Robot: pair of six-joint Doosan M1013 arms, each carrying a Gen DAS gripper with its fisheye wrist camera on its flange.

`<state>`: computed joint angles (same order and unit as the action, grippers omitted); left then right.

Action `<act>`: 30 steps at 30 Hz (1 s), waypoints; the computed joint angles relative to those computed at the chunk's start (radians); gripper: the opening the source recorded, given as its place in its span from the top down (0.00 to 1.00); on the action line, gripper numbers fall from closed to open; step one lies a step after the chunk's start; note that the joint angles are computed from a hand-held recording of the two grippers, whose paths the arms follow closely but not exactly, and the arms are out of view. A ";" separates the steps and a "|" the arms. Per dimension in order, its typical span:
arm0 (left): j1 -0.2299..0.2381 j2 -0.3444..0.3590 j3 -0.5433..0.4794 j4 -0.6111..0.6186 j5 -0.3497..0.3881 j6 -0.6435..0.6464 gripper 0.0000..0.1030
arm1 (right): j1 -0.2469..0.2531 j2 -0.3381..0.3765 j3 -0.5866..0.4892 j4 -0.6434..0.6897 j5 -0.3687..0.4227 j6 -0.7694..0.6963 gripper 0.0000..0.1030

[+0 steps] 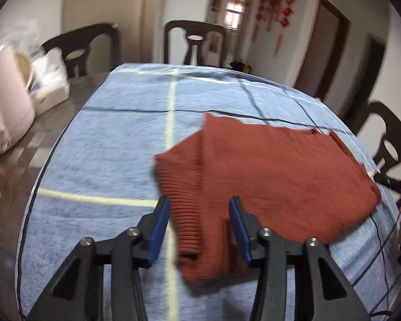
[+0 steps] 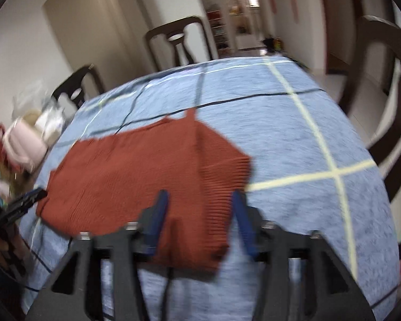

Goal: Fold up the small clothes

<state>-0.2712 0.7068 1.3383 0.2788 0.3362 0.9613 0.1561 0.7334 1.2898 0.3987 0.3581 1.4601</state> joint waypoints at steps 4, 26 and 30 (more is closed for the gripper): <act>0.030 0.016 -0.011 -0.327 0.004 0.224 0.50 | -0.031 0.025 -0.025 0.218 0.093 -0.136 0.44; 0.032 0.050 -0.072 -0.544 0.034 0.413 0.77 | -0.033 0.084 -0.112 0.405 0.219 -0.309 0.75; 0.033 0.037 -0.069 -0.562 0.030 0.450 0.80 | -0.036 0.071 -0.099 0.456 0.210 -0.342 0.80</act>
<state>-0.2385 0.7441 1.2692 -0.2835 0.3659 1.4114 0.1202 0.8047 1.1908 0.8548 0.5685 1.1186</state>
